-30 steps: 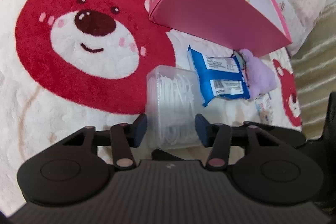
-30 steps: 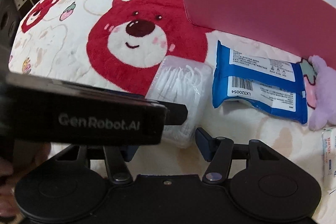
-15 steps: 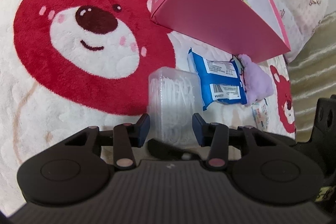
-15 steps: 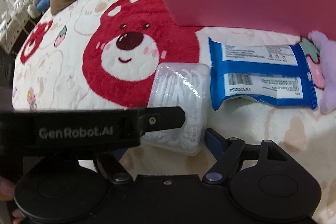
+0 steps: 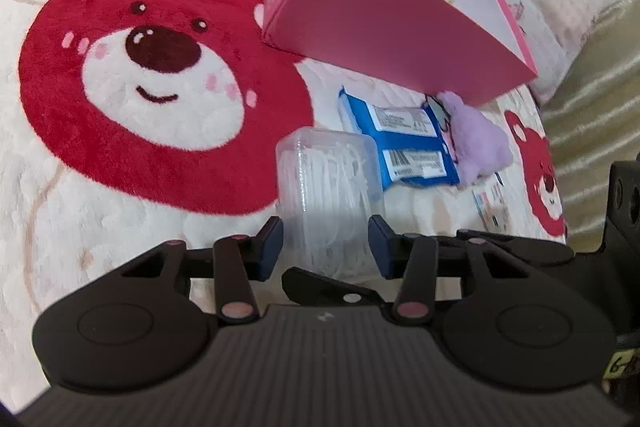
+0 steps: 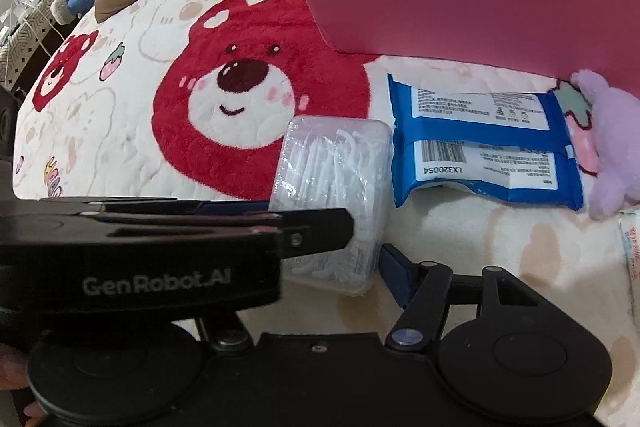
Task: Organize objects
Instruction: 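Lift the floss-pick box with the left gripper and carry it into the pink box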
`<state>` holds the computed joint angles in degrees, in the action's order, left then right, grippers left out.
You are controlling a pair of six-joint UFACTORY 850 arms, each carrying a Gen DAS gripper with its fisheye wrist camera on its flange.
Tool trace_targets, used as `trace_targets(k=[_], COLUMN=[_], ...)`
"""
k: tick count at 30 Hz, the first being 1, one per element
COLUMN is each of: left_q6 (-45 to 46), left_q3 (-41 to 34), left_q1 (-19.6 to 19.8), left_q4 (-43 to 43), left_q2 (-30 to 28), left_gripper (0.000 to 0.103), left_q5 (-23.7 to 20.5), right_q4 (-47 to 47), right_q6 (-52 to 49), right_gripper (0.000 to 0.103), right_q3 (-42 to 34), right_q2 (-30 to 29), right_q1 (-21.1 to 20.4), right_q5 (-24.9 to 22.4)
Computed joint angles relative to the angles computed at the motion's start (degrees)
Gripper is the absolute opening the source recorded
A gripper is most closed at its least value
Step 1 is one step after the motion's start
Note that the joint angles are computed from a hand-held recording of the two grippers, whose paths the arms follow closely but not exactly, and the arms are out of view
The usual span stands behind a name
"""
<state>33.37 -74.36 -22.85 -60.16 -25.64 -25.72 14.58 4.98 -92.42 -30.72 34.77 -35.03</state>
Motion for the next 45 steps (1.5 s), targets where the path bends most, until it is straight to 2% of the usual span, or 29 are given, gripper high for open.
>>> trace_targets(k=[3,8,14,23,30,33,37,45], left_q6=[-2.3,1.0,6.1,7.9,6.6,0.4,-2.8,-6.0], left_q3=[-0.9,1.6,3.9,5.5,5.4,3.5,1.7,-3.2], left_q1=[-0.2,0.3,-0.5,-0.1,-1.3,-2.3,-4.1,-4.9], left_q4=[5.1,0.1,-3.1,-7.4,-6.4,-0.2,6.0,8.0], left_q2=[0.3,2.8,6.4,9.4,11.1,11.5,12.2,11.0], left_gripper=[0.045,0.044,0.044,0.041,0.041,0.041,0.041,0.041], left_q5=[-2.4,-4.0,-0.8,-0.6,0.0,-0.1,1.5,-0.6], right_q4=[-0.1,-4.4,-7.3,-10.9,-10.9,-10.3,-11.6,-16.3], right_q6=[0.2,0.5,1.5,2.3,3.2,4.3,5.4,10.2], right_gripper=[0.069,0.069,0.069,0.069,0.069,0.069,0.069,0.069], right_q3=[0.7,4.1,5.9,8.3,10.2,11.1,11.3,11.1], right_q2=[0.8,4.1,7.1,10.6,13.1,14.7,16.4,18.3], right_q1=[0.1,1.4,2.1,2.9,2.8,2.3,2.0,1.3], right_q5=[-0.7,1.3,3.1,7.4,8.5,9.4,9.8,10.6])
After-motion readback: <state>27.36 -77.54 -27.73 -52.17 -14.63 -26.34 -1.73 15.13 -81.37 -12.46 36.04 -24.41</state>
